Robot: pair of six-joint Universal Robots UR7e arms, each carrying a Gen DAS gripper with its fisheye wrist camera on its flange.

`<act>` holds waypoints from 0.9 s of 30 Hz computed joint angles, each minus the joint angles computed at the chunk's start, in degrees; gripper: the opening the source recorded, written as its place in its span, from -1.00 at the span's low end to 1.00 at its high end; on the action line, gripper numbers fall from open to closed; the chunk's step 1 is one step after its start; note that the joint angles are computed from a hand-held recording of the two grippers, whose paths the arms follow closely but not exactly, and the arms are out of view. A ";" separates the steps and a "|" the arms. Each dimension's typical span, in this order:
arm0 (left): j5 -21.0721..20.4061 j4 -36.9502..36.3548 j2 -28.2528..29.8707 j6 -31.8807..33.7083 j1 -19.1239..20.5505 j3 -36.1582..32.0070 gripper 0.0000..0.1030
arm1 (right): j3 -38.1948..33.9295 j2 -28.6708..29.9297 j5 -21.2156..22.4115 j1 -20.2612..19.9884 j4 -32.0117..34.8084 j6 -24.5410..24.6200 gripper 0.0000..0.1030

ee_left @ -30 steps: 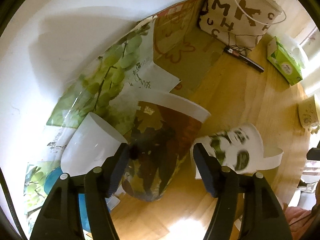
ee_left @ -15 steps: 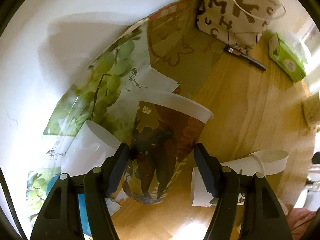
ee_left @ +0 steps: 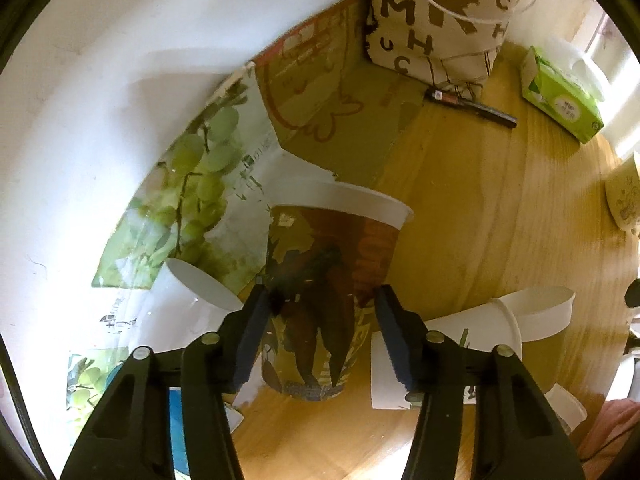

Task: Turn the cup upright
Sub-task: 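Lift the brown printed cup off the table with the left gripper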

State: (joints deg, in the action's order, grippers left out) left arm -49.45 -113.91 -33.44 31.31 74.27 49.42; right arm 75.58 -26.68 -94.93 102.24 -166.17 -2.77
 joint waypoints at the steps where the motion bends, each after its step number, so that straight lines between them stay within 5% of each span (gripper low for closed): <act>1: -0.35 3.29 0.87 -1.85 0.13 -2.49 0.11 | 0.00 0.01 0.03 0.01 -0.02 -0.06 0.58; 6: -1.34 11.17 3.31 -6.44 0.41 -8.81 0.17 | 0.35 -0.09 0.39 -0.15 -0.26 -0.16 0.58; 16: 2.42 12.45 5.32 -8.66 -0.17 -8.72 0.48 | 1.22 -0.52 0.10 -0.21 -1.24 1.18 0.58; 27: 1.66 19.43 8.58 -13.90 -0.08 -15.55 0.44 | 1.79 -0.97 0.45 -0.56 -1.11 2.14 0.58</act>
State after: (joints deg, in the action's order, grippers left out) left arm -47.79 -94.47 -24.85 17.41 74.19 33.87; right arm 77.37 -27.65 -94.49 101.68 -167.28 -0.62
